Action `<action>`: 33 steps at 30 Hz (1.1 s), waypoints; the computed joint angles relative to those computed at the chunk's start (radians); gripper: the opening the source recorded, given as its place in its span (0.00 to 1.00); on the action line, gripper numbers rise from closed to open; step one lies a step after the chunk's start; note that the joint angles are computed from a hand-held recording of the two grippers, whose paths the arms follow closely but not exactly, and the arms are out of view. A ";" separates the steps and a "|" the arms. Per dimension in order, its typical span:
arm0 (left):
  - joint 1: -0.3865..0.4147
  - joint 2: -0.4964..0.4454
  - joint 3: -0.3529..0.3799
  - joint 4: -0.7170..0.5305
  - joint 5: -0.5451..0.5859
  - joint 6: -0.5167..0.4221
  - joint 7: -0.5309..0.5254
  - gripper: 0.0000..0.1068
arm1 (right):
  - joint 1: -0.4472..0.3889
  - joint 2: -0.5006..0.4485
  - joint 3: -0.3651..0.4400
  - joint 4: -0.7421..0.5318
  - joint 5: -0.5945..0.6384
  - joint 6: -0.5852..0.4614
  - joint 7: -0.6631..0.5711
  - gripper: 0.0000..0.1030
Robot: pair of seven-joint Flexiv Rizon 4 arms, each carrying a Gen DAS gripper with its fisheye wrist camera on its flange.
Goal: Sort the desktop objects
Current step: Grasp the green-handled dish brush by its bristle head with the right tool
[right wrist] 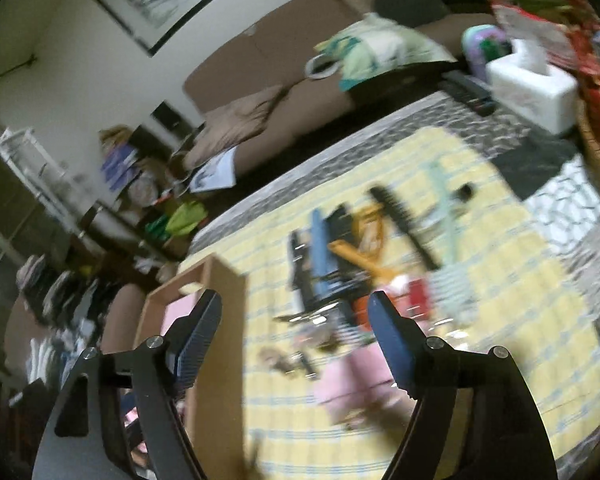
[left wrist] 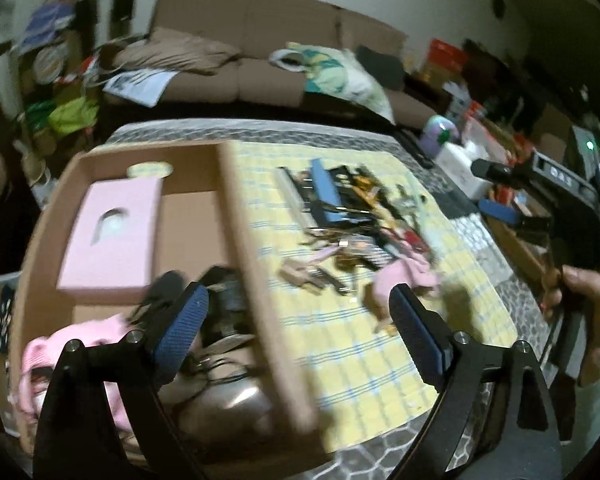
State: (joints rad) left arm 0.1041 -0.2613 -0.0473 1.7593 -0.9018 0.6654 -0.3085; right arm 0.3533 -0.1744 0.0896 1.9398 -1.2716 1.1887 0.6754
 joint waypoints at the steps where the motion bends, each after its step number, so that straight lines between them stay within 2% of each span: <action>1: -0.008 0.005 -0.005 0.008 0.001 -0.001 0.005 0.85 | -0.009 0.018 0.000 0.022 0.006 -0.004 -0.004 0.76; 6: -0.065 0.023 -0.021 0.038 0.041 -0.010 -0.022 0.85 | -0.076 0.095 0.010 0.144 0.044 0.002 -0.026 0.76; 10: -0.105 0.010 -0.034 0.042 0.069 -0.011 -0.066 0.85 | -0.127 0.091 0.003 0.207 0.053 0.066 0.001 0.76; 13: -0.122 -0.018 -0.043 0.025 0.094 -0.022 -0.116 0.85 | -0.170 0.055 -0.035 0.235 -0.039 0.171 0.107 0.77; 16: -0.129 -0.046 -0.047 0.003 0.130 -0.042 -0.172 0.85 | -0.211 0.002 -0.073 0.207 -0.222 0.270 0.269 0.77; 20: -0.130 -0.063 -0.054 -0.005 0.147 -0.038 -0.188 0.85 | -0.228 -0.070 -0.071 0.161 -0.245 0.300 0.267 0.77; 21: -0.131 -0.067 -0.056 -0.007 0.151 -0.035 -0.191 0.85 | -0.225 -0.091 -0.065 0.152 -0.205 0.299 0.233 0.77; 23: -0.130 -0.073 -0.058 -0.014 0.156 -0.038 -0.204 0.85 | -0.220 -0.113 -0.080 0.132 -0.233 0.318 0.255 0.77; 24: -0.129 -0.075 -0.060 -0.016 0.158 -0.044 -0.208 0.85 | -0.216 -0.127 -0.077 0.123 -0.214 0.317 0.233 0.77; 26: -0.128 -0.075 -0.061 -0.016 0.163 -0.047 -0.206 0.85 | -0.193 -0.145 -0.058 0.126 -0.084 0.286 0.113 0.77; 27: -0.127 -0.072 -0.062 -0.015 0.163 -0.051 -0.199 0.85 | -0.175 -0.142 -0.068 0.126 -0.078 0.268 0.100 0.76; 28: -0.126 -0.071 -0.063 -0.014 0.163 -0.054 -0.196 0.85 | -0.160 -0.140 -0.062 0.129 -0.018 0.242 0.039 0.66; 29: -0.125 -0.068 -0.063 -0.012 0.160 -0.057 -0.192 0.85 | -0.155 -0.138 -0.042 0.131 0.058 0.211 -0.034 0.61; 31: -0.121 -0.063 -0.064 -0.012 0.151 -0.073 -0.186 0.85 | -0.132 -0.126 -0.075 0.145 0.050 0.230 -0.023 0.61; 33: -0.115 -0.062 -0.064 -0.017 0.138 -0.102 -0.188 0.85 | -0.110 -0.103 -0.108 0.164 0.017 0.237 0.011 0.55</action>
